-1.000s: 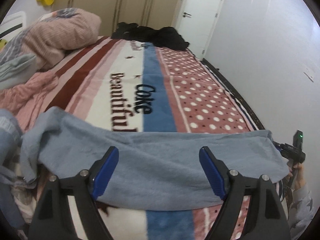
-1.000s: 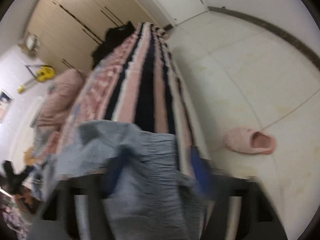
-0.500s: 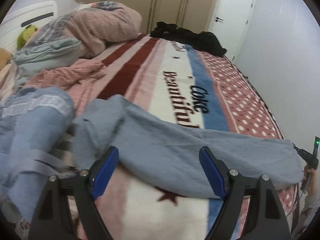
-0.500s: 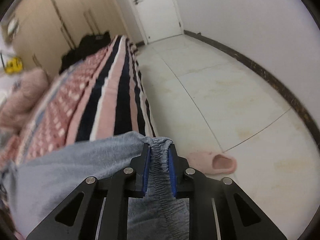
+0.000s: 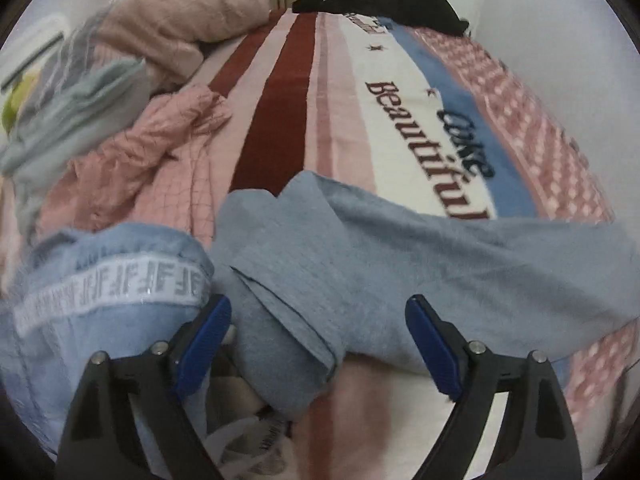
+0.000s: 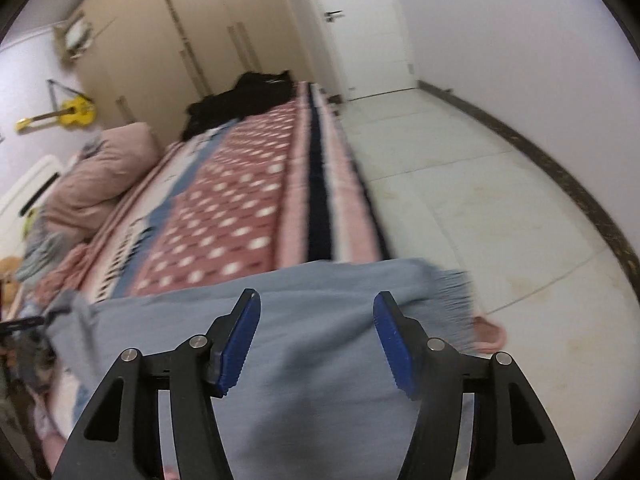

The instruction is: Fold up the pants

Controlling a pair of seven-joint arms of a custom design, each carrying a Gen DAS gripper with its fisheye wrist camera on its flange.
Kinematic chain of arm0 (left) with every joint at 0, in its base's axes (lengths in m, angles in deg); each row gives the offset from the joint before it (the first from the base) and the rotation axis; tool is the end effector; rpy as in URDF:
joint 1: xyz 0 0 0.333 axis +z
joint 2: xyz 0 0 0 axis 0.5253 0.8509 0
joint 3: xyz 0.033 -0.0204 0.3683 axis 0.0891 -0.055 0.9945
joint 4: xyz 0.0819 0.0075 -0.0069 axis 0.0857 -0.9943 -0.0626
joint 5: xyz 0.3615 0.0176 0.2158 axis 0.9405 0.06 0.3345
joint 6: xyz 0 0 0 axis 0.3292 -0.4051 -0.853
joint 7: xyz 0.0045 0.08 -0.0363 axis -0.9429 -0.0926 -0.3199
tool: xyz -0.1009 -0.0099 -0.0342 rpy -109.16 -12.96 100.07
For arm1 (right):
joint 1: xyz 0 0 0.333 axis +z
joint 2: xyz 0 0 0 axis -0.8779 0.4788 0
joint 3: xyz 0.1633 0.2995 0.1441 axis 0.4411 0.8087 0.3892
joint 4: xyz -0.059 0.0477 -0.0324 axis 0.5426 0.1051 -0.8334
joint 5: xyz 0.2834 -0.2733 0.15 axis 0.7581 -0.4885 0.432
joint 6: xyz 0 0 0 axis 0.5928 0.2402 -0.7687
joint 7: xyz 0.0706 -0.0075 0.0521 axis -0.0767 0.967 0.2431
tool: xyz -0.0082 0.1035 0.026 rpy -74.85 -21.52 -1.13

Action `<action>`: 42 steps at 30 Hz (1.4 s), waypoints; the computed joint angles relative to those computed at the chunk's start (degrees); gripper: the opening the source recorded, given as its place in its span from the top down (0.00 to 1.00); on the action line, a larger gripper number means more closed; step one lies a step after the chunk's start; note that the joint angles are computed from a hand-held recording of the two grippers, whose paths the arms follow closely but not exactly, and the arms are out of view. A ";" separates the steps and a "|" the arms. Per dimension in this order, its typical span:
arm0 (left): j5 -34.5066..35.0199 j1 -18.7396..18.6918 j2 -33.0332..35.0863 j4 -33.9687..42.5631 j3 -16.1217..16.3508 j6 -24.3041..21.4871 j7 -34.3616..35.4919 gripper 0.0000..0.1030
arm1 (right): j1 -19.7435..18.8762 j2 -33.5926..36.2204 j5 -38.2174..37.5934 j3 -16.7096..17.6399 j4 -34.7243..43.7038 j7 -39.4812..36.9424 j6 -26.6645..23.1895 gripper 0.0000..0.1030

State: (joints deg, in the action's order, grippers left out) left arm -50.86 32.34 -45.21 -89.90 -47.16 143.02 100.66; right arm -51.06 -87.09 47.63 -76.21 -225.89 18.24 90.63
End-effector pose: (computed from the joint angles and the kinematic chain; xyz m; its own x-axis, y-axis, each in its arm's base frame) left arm 0.3573 -0.0661 0.4986 0.2443 -0.9683 -0.0518 -0.8648 -0.1934 -0.4634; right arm 0.4695 -0.0446 0.4998 0.2605 -0.9215 -0.2880 -0.7155 0.0160 -0.6984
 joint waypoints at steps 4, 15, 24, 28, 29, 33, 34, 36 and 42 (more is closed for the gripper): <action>0.48 0.51 2.68 2.05 0.36 -3.17 0.51 0.86 | 1.70 -0.53 1.85 0.93 -0.19 -0.14 -1.96 0.47; 13.38 8.39 13.39 13.13 -1.48 -7.84 -7.29 0.93 | 2.68 -0.38 4.40 1.99 0.30 -0.66 -2.28 0.47; 22.69 8.90 12.40 15.49 -1.17 -13.33 -16.10 0.32 | 2.50 -1.86 1.41 2.38 -0.29 0.44 -4.31 0.47; 15.39 5.19 7.34 12.81 2.79 -7.46 -12.37 0.31 | 3.82 -1.41 0.97 2.29 0.80 -1.56 -7.89 0.46; 13.97 4.25 6.39 12.02 2.76 -5.89 -11.27 0.29 | 4.01 -1.11 0.29 2.83 1.15 -1.83 -8.52 0.46; 7.01 0.07 5.00 8.98 2.16 -0.03 -7.42 0.24 | 5.90 2.01 -4.44 6.03 4.54 -3.07 -12.55 0.46; 5.07 -1.17 4.88 7.98 1.94 1.46 -6.75 0.24 | 6.37 3.09 -5.61 6.96 5.47 -3.23 -13.06 0.46; 1.62 -3.63 4.47 5.39 1.56 5.16 -5.16 0.24 | 7.47 5.83 -8.89 9.50 7.35 -3.43 -12.60 0.46; -2.15 -6.20 1.87 -1.66 -2.76 11.75 -6.02 0.24 | 10.72 14.68 -15.12 14.46 13.83 -6.09 -13.80 0.46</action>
State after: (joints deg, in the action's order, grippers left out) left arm -53.00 26.14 -43.34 -91.56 -49.92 154.77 94.64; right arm -40.34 -72.40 32.51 -61.75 -212.06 12.15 76.83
